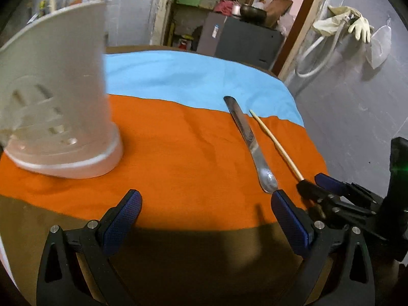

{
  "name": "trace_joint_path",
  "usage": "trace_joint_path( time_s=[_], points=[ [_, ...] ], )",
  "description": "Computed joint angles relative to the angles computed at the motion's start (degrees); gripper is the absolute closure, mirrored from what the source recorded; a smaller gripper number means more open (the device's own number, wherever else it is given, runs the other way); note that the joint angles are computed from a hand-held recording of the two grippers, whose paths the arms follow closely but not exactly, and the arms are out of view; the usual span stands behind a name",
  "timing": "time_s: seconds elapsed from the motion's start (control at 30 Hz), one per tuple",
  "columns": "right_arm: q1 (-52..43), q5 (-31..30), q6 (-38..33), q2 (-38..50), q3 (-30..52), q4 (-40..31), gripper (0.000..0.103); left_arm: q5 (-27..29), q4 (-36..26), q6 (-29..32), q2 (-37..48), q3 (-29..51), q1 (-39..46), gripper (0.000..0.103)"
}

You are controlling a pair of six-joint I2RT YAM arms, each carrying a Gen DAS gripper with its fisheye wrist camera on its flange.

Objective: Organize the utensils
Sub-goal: 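Lower both open tools to the silver knife and wooden chopstick on the cloth, then grasp the silver knife with the left tool while the right tool grasps the chopstick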

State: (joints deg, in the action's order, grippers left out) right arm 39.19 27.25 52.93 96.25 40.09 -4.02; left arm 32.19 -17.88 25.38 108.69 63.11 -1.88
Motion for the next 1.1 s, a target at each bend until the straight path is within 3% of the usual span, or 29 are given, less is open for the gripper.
trace_joint_path(
  time_s=[0.03,0.17,0.23,0.33,0.4,0.6,0.8,0.9,1.1],
  points=[
    [-0.5,-0.4,0.8,-1.2,-1.7,1.6,0.068,0.4,-0.7,0.3,0.3,0.7,-0.1,0.004],
    [-1.4,-1.1,2.2,-3.0,-3.9,3.5,0.073,2.2,-2.6,0.5,2.0,4.0,-1.7,0.010],
    [-1.5,-1.1,1.9,-2.7,-3.5,3.2,0.074,2.7,-3.6,0.6,3.4,6.1,-3.3,0.018],
    [-2.9,-2.3,0.5,-2.4,-3.6,4.8,0.077,1.3,-6.9,0.5,6.9,11.4,-6.2,0.043],
    [-4.6,-3.5,-0.9,-2.0,-3.6,6.0,0.081,-0.2,-9.6,0.3,10.2,16.2,-8.2,0.050],
    [-6.5,-5.5,-0.9,-2.8,-5.6,9.3,0.088,-3.4,-12.8,-0.8,15.0,24.6,-11.3,0.053],
    [-5.8,-4.5,-0.8,-2.0,-3.9,7.3,0.088,-11.1,-5.2,0.6,13.6,20.4,-14.4,0.066],
    [-5.2,-3.8,-0.7,-1.6,-3.2,6.0,0.088,-11.2,-3.5,2.0,12.9,18.6,-13.6,0.080],
    [-1.3,-2.2,3.5,-1.9,-3.6,5.8,0.098,-7.2,-6.2,2.9,11.6,16.8,-10.6,0.089]
  ],
)
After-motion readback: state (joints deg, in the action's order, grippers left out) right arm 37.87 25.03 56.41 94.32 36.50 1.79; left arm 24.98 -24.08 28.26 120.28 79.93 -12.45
